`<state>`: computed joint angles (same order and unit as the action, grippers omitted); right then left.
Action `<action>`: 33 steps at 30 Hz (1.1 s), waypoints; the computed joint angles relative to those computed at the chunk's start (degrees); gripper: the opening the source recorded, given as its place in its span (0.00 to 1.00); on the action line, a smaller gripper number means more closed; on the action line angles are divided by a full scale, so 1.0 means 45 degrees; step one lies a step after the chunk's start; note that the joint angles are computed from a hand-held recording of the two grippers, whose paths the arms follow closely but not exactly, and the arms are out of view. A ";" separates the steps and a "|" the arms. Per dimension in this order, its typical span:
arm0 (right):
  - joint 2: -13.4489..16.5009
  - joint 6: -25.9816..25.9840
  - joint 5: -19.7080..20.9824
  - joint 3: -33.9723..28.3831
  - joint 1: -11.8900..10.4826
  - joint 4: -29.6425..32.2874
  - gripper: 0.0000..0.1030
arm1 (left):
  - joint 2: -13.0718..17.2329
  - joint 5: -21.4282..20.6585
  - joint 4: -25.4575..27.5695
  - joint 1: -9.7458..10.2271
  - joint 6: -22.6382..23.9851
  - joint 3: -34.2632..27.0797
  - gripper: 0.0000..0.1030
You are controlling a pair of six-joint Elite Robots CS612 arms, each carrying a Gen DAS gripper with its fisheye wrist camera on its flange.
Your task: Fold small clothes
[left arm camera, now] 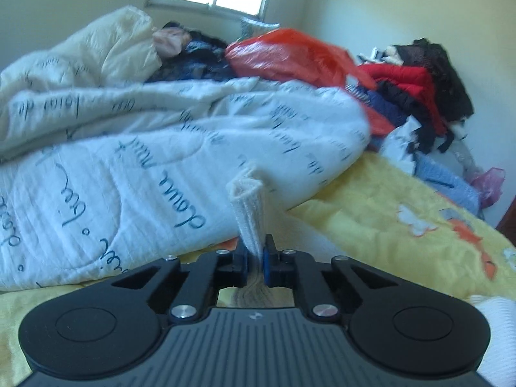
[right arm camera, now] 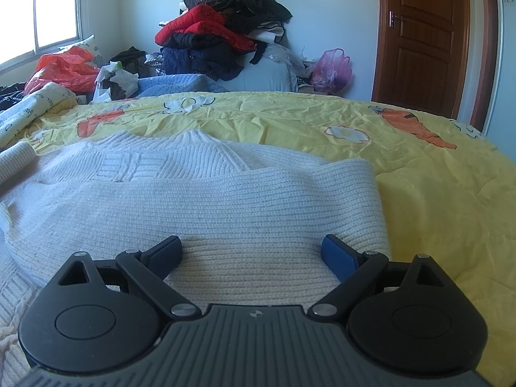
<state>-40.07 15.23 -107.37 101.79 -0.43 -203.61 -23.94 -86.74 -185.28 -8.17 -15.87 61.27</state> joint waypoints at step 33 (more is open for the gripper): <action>-0.0106 -0.0005 -0.0119 -0.0010 0.0054 0.0204 0.93 | -0.2826 -0.5506 -0.1952 -0.1765 0.5393 0.6702 0.85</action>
<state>-40.55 15.21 -107.91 101.74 -0.19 -202.69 -36.65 -111.52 -194.07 -16.12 8.40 91.43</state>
